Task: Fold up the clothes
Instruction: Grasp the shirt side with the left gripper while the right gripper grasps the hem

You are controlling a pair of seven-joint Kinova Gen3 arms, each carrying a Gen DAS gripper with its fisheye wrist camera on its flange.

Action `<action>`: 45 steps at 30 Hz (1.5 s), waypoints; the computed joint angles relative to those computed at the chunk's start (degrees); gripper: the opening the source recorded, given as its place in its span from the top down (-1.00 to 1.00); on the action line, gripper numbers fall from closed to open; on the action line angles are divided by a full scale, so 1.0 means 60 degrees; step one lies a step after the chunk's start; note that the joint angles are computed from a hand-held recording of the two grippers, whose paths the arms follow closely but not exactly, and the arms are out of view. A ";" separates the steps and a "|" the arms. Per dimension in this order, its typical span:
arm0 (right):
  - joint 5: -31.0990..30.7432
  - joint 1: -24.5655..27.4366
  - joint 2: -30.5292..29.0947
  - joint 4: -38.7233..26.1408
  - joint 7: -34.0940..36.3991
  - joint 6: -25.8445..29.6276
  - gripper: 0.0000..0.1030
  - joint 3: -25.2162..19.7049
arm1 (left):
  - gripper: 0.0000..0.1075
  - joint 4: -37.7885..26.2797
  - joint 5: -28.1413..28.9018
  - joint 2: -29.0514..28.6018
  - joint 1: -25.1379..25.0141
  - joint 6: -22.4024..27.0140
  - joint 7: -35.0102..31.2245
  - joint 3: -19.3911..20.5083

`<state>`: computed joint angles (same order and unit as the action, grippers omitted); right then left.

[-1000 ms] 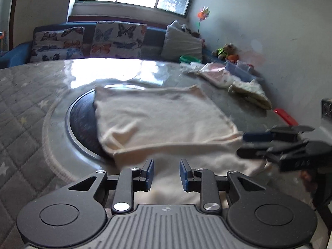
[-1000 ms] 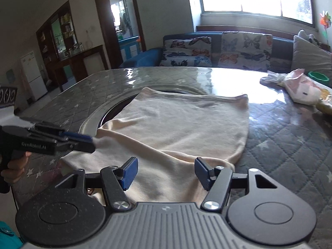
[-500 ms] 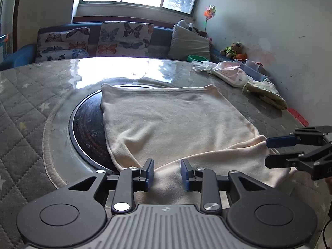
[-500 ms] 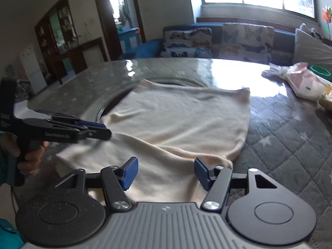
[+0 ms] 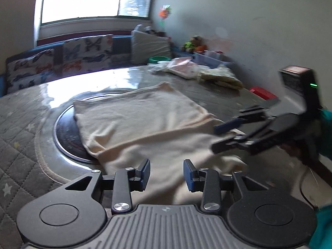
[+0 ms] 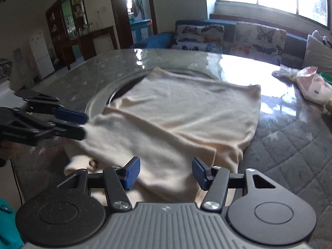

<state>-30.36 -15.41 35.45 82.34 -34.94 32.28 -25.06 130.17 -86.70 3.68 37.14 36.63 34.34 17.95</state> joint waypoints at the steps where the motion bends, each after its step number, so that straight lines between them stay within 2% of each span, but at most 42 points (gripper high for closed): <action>1: 0.0056 -0.0012 -0.0024 0.0120 0.0101 -0.0121 -0.09 0.0000 | 0.19 0.0002 0.0093 -0.0032 0.0106 0.0034 -0.0267 0.0101; 5: 0.0089 0.0226 -0.0369 0.0455 0.0601 -0.0170 -0.10 -0.0223 | 0.13 -0.0054 0.0662 -0.0008 0.0457 0.0164 -0.1441 0.0331; 8: 0.0105 0.0349 -0.0662 0.0698 0.1080 -0.0172 -0.11 -0.0267 | 0.13 -0.0228 0.0912 0.0356 0.0742 0.0573 -0.2038 0.0362; 14: 0.0289 0.0308 -0.1190 0.1330 0.1813 -0.0370 -0.24 -0.0090 | 0.14 -0.0545 0.0523 0.1169 0.1231 0.1129 -0.2331 0.0073; 16: 0.0343 0.0319 -0.1350 0.1567 0.2093 -0.0505 -0.27 -0.0091 | 0.31 -0.0564 0.0316 0.1274 0.1293 0.1080 -0.2237 -0.0040; 17: 0.0330 0.0361 -0.1411 0.1671 0.2254 -0.0558 -0.31 -0.0131 | 0.52 -0.0553 0.0216 0.1295 0.1299 0.1040 -0.2157 -0.0086; 18: 0.0296 0.0426 -0.1462 0.1772 0.2449 -0.0619 -0.35 -0.0196 | 0.64 -0.0534 0.0136 0.1286 0.1294 0.1014 -0.2032 -0.0125; 20: 0.0228 0.0530 -0.1540 0.1935 0.2814 -0.0724 -0.46 -0.0297 | 0.72 -0.0473 -0.0036 0.1220 0.1309 0.1110 -0.1629 -0.0164; 21: 0.0202 0.0580 -0.1593 0.2046 0.3013 -0.0815 -0.52 -0.0346 | 0.74 -0.0448 -0.0108 0.1165 0.1291 0.1169 -0.1448 -0.0174; 26: 0.0269 0.0648 -0.1688 0.2492 0.4019 -0.1354 -0.53 -0.0590 | 0.76 -0.0318 -0.0634 0.0836 0.0869 0.1039 -0.0613 -0.0224; 31: 0.0119 0.1029 -0.1385 0.2773 0.4912 -0.2210 -0.52 -0.1454 | 0.76 -0.0269 -0.1073 0.0713 0.0289 0.0517 -0.0345 -0.0243; 34: 0.0288 0.1009 -0.1119 0.2693 0.4844 -0.2592 -0.43 -0.1695 | 0.76 -0.0224 -0.1251 0.0698 0.0048 0.0235 -0.0185 -0.0237; 37: 0.0679 0.0740 -0.0837 0.2290 0.4389 -0.2393 -0.24 -0.1496 | 0.76 -0.0134 -0.1442 0.0647 -0.0135 0.0048 0.0126 -0.0225; 39: 0.0842 0.0585 -0.0647 0.1905 0.3998 -0.1991 0.00 -0.1279 | 0.75 -0.0056 -0.1573 0.0588 -0.0262 -0.0135 0.0310 -0.0215; 40: 0.0857 0.0571 -0.0558 0.1703 0.3852 -0.1735 0.06 -0.1223 | 0.75 -0.0028 -0.1561 0.0558 -0.0307 -0.0221 0.0307 -0.0197; 43: 0.0785 0.0572 -0.0430 0.1335 0.3657 -0.1276 0.40 -0.1136 | 0.64 0.0119 -0.1565 0.0462 -0.0243 -0.0192 0.0282 -0.0059; 45: 0.0639 0.0527 -0.0325 0.0970 0.3439 -0.0745 0.47 -0.0983 | 0.51 0.0183 -0.1436 0.0441 -0.0119 -0.0047 0.0134 0.0050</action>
